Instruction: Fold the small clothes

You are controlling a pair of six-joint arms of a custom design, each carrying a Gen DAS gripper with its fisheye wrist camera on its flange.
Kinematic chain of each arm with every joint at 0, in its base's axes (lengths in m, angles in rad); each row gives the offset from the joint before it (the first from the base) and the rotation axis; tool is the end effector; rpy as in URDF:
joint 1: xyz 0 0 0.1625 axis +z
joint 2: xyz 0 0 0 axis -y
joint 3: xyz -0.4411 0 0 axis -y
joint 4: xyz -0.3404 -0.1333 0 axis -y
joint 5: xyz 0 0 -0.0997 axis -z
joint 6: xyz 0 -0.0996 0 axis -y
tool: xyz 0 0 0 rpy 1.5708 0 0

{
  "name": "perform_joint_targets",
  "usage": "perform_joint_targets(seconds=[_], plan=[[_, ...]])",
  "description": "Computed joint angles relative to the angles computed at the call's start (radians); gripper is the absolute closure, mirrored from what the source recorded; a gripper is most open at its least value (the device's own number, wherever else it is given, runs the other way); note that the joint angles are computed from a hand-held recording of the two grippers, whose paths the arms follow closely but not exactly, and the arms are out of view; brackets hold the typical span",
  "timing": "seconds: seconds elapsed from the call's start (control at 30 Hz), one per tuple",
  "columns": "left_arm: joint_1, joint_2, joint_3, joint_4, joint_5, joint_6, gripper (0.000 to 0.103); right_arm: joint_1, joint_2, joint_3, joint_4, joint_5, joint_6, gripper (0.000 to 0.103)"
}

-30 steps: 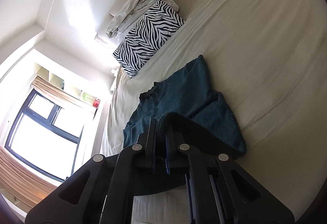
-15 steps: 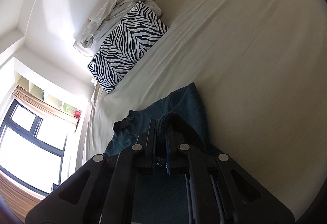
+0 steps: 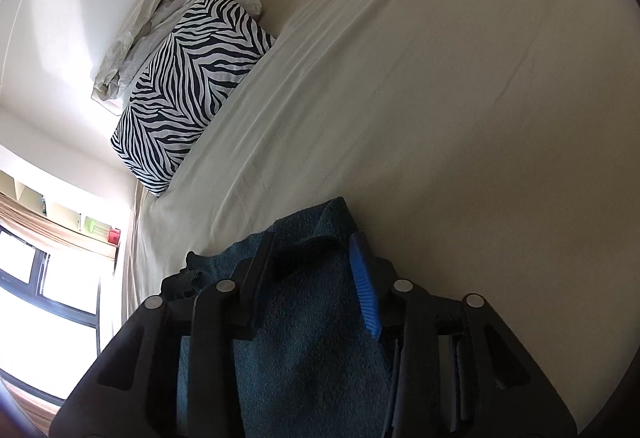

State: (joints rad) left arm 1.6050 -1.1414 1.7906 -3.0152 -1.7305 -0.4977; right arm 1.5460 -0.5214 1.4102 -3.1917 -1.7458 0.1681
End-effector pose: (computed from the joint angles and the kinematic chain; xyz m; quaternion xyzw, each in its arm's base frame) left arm 0.1377 -0.5904 0.3601 0.2118 -0.8949 0.3588 0.1602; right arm 0.0977 -0.7394 0.1116 -0.1207 -0.9228 0.3615 0.0559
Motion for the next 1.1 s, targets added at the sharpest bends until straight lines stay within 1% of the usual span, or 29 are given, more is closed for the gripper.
perform_joint_targets(seconds=[0.03,0.1,0.13,0.2,0.3,0.37,0.5,0.63,0.67,0.73,0.77,0.83,0.87,0.97,1.03,1.1], plan=[[-0.001,-0.006,0.007,0.003,0.004,0.005,0.037,-0.002,0.000,0.010,-0.025,0.001,-0.007,0.040],[-0.007,-0.024,0.033,0.000,0.009,0.024,0.037,-0.003,-0.005,0.025,-0.040,0.000,-0.028,0.040],[-0.014,-0.037,0.052,-0.004,0.024,0.039,0.037,-0.003,-0.017,0.045,-0.043,0.000,-0.039,0.040],[-0.037,-0.067,0.093,-0.008,0.062,0.082,0.037,-0.002,-0.039,0.090,-0.056,-0.002,-0.067,0.040],[-0.079,-0.117,0.173,-0.021,0.137,0.151,0.037,0.007,-0.074,0.160,-0.061,-0.019,-0.136,0.040],[-0.104,-0.146,0.225,-0.030,0.192,0.191,0.037,0.018,-0.091,0.206,-0.064,-0.045,-0.201,0.040],[-0.158,-0.183,0.307,-0.051,0.329,0.261,0.041,0.052,-0.109,0.288,-0.092,-0.134,-0.328,0.042],[-0.191,-0.200,0.367,-0.061,0.417,0.307,0.047,0.064,-0.126,0.382,-0.163,-0.188,-0.390,0.043],[-0.198,-0.203,0.380,-0.065,0.436,0.316,0.048,0.062,-0.134,0.405,-0.176,-0.193,-0.393,0.045],[-0.205,-0.208,0.404,-0.082,0.458,0.325,0.054,0.054,-0.142,0.430,-0.180,-0.196,-0.384,0.051],[-0.208,-0.208,0.411,-0.091,0.465,0.328,0.055,0.046,-0.148,0.444,-0.180,-0.196,-0.382,0.057],[-0.212,-0.207,0.420,-0.103,0.485,0.335,0.061,0.038,-0.153,0.464,-0.184,-0.203,-0.374,0.065],[-0.214,-0.209,0.424,-0.103,0.493,0.341,0.062,0.035,-0.154,0.475,-0.199,-0.200,-0.377,0.066],[-0.227,-0.206,0.430,-0.109,0.529,0.362,0.070,0.036,-0.158,0.501,-0.236,-0.202,-0.385,0.070],[-0.227,-0.202,0.429,-0.110,0.540,0.360,0.080,0.040,-0.158,0.509,-0.246,-0.211,-0.392,0.074],[-0.220,-0.203,0.430,-0.110,0.538,0.357,0.084,0.044,-0.157,0.514,-0.254,-0.225,-0.404,0.082]])
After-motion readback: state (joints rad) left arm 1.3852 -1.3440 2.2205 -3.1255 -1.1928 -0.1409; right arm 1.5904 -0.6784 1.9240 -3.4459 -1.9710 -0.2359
